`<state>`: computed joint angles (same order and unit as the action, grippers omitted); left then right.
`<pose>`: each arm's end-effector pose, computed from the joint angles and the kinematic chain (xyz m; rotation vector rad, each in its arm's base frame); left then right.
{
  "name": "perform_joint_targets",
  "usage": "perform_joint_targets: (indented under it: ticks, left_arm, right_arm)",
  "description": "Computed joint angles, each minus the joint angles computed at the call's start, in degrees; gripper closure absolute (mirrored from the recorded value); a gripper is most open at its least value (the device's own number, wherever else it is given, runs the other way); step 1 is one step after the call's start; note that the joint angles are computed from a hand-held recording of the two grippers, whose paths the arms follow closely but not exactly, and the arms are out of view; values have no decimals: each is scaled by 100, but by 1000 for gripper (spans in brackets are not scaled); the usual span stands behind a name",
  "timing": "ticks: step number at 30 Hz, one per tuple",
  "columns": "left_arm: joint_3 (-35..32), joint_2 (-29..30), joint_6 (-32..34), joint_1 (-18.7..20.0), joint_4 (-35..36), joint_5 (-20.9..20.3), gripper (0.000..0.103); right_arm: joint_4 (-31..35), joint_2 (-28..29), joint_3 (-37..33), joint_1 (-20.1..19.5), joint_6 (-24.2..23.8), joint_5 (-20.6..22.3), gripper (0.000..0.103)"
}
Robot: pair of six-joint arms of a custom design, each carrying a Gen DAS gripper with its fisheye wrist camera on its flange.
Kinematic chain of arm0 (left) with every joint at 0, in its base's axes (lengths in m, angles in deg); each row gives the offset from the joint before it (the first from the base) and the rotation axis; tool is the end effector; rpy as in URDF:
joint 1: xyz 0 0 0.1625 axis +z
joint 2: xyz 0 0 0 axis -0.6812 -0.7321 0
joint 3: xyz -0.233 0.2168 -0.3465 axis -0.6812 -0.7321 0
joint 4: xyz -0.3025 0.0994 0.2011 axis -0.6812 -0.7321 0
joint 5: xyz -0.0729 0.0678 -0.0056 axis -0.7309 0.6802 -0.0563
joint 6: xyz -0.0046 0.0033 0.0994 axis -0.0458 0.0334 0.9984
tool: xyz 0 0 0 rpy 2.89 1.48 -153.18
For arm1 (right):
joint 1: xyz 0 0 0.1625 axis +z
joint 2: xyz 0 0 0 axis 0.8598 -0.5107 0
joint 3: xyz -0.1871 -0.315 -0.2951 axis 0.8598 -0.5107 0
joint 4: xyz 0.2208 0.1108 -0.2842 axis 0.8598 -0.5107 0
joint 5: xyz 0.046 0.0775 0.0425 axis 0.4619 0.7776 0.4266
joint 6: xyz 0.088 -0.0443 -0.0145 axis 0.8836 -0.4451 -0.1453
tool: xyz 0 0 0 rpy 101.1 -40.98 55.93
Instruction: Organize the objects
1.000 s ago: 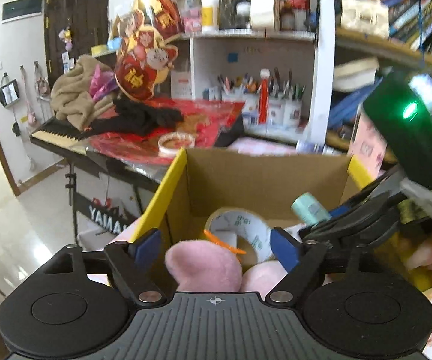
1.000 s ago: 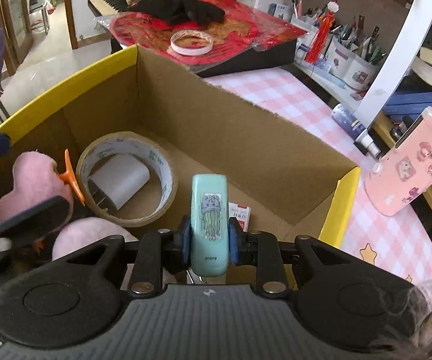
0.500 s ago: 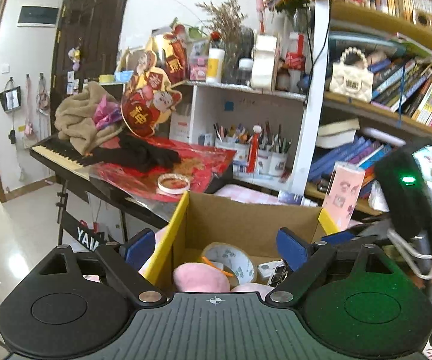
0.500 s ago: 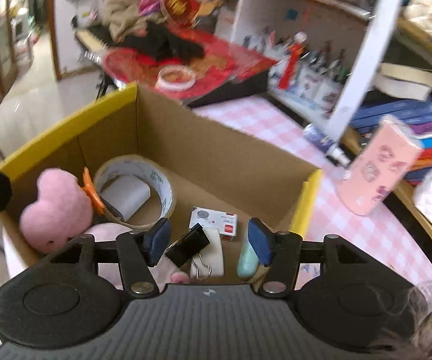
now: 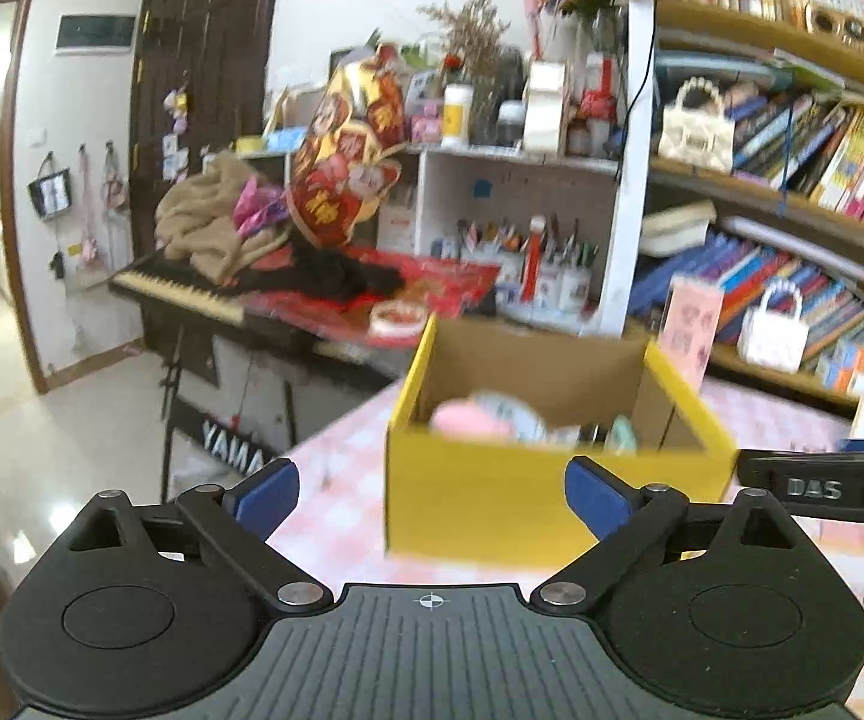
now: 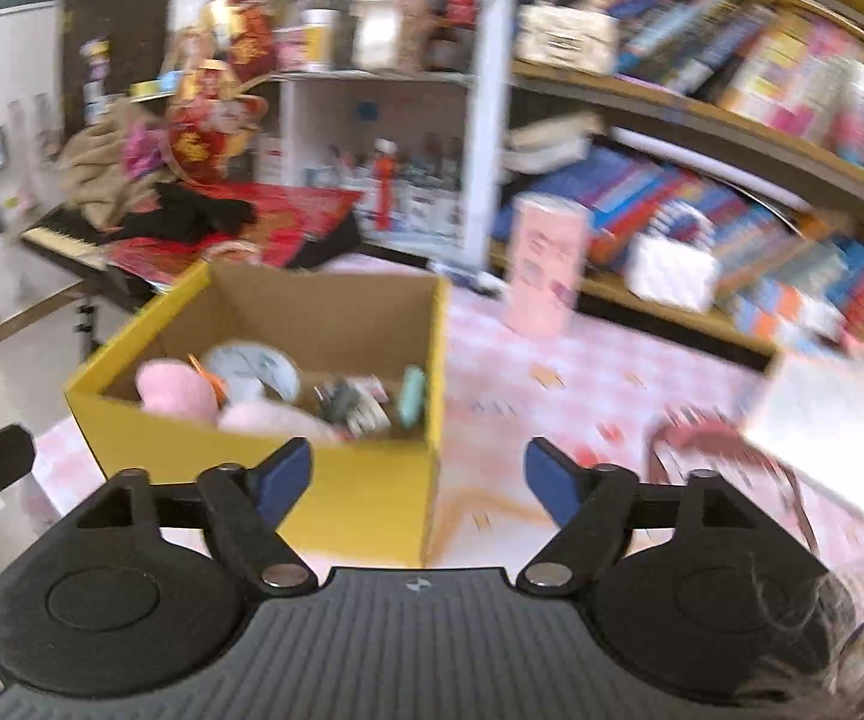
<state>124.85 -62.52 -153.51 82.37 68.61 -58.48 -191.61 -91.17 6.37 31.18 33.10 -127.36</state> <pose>-0.4282 -0.6351 0.0149 0.5679 2.1244 -1.2928 0.0918 -0.6663 0.3678 0.3745 -2.0117 1.1777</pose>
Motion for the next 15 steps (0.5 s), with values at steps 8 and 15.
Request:
perform_joint_targets:
  ticks: [8, 15]
  left_arm:
    - [718, -43, -556, -271, 371, -266, 6]
    - [716, 38, -528, -346, 632, 163, 5]
  right_arm:
    - [-1238, -211, 1357, 3, 480, -1071, 14]
    - [-1777, -246, 1723, -52, 789, -1395, 4]
